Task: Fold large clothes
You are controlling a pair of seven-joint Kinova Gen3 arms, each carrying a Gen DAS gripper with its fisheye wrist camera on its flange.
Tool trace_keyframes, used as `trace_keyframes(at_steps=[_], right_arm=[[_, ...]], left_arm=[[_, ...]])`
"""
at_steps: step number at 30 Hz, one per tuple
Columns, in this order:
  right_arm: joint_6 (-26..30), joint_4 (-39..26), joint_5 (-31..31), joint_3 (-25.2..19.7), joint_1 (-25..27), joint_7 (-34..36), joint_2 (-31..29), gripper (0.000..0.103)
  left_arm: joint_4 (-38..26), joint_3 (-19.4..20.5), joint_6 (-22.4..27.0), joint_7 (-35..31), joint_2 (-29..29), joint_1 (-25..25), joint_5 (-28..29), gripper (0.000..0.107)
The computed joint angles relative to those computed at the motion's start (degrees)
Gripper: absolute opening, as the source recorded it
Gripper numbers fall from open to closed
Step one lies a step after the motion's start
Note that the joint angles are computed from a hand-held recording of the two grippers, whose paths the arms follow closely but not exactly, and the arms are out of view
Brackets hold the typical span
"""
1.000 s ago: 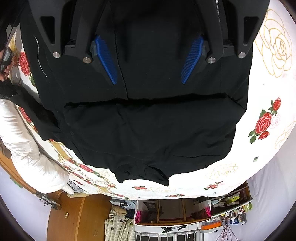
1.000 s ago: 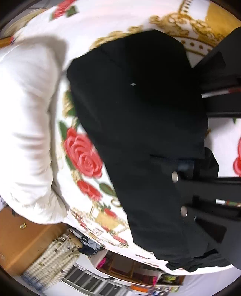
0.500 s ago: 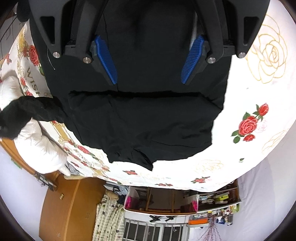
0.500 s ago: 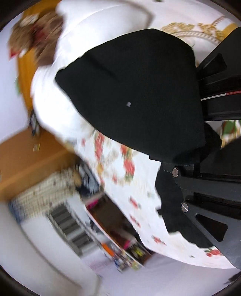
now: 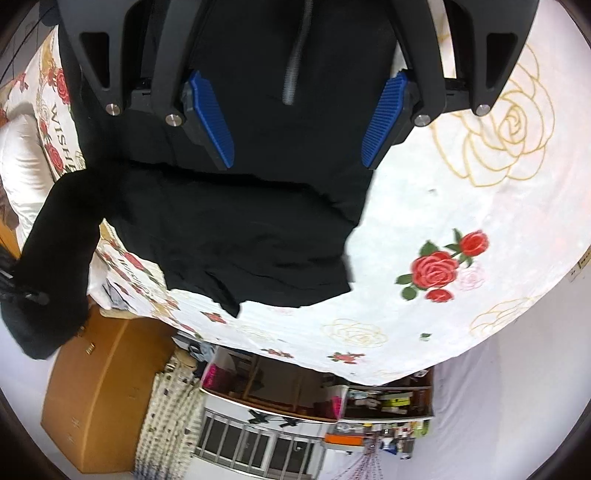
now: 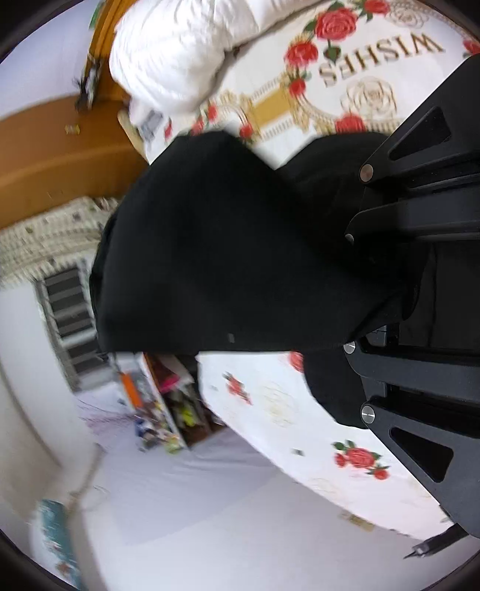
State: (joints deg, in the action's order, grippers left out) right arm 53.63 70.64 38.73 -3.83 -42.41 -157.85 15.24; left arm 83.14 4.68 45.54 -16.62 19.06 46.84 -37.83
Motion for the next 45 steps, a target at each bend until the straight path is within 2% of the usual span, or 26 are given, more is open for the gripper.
trace_keyframes(at_steps=[6, 9, 11, 15, 18, 19, 22, 26, 31, 33, 35, 39, 40, 41, 42, 43, 44, 45], right_arm=[[0.9, -8.6, -8.7, -1.0, 0.3, 8.8, 11.7, 0.015], [3.3, -13.3, -13.4, -1.1, 0.5, 13.3, 17.9, 0.017], [3.7, -14.6, -16.0, -0.1, 0.2, 15.3, 20.5, 0.021], [1.4, -13.8, -18.7, 0.9, 0.0, 17.8, 22.3, 0.037], [-1.6, -12.2, -21.5, 0.9, 0.8, 21.0, 20.8, 0.059], [-3.0, -11.1, -22.3, 0.9, 0.7, 21.4, 20.0, 0.061], [-7.0, -8.4, -24.2, 0.4, 1.3, 23.8, 17.6, 0.062], [-12.8, -1.9, -25.0, 1.2, 1.2, 23.1, 13.1, 0.063], [-18.0, 9.4, -20.7, 4.0, 0.3, 16.4, 4.9, 0.063], [-17.6, 12.6, -17.8, 4.7, 0.0, 12.8, 2.7, 0.063], [-16.8, 15.9, -16.0, 4.7, 0.8, 9.8, 0.8, 0.063], [-16.1, 21.6, -15.6, 3.7, 4.0, 4.8, -1.7, 0.063], [-16.2, 22.8, -14.9, 3.5, 4.6, 3.6, -2.2, 0.063], [-16.2, 23.8, -14.2, 3.2, 5.1, 2.5, -2.5, 0.063], [-16.0, 24.5, -13.7, 2.9, 5.8, 1.7, -2.8, 0.063], [-16.2, 25.1, -13.2, 2.5, 6.6, 1.1, -3.1, 0.063], [-16.4, 25.7, -13.0, 2.1, 7.4, 0.6, -3.3, 0.063], [-16.2, 25.9, -12.4, 2.0, 8.1, -0.2, -3.3, 0.063]], left_arm=[[6.2, -0.3, -4.3, 1.8, -2.0, -2.9, 1.1, 0.073], [7.4, -0.1, -4.9, 1.7, -1.9, -3.8, 1.6, 0.073], [8.0, -0.1, -5.7, 1.8, -1.9, -4.1, 1.8, 0.073], [7.3, 0.0, -6.6, 0.1, -1.3, -4.7, 2.5, 0.073], [6.0, -0.2, -7.5, -1.0, -0.8, -4.7, 2.8, 0.073], [5.4, -0.2, -7.8, -1.5, -0.6, -4.8, 3.1, 0.073], [2.5, -0.4, -7.8, -3.6, 0.5, -4.8, 3.9, 0.073], [-2.1, -0.6, -8.1, -7.1, 2.3, -5.0, 6.1, 0.073], [-8.5, -0.8, -10.4, -11.8, 5.3, -5.6, 10.7, 0.075], [-11.1, 0.9, -12.0, -15.7, 7.4, -7.4, 14.1, 0.081], [-15.7, 1.8, -10.1, -19.6, 11.3, -8.7, 18.5, 0.081], [-26.3, 5.6, -3.1, -26.9, 19.9, -12.1, 26.9, 0.079], [-28.2, 6.1, -2.3, -28.2, 21.5, -12.6, 28.7, 0.071], [-29.0, 7.3, -2.4, -29.9, 22.5, -13.5, 30.8, 0.053], [-30.7, 7.5, -1.6, -31.0, 23.7, -13.7, 32.0, 0.042], [-32.4, 6.7, -0.5, -31.9, 24.4, -13.0, 32.4, 0.015], [-33.3, 4.8, -0.2, -32.6, 24.5, -11.6, 31.8, 0.010], [-33.5, 3.3, -0.9, -32.7, 23.9, -10.4, 30.8, 0.010]])
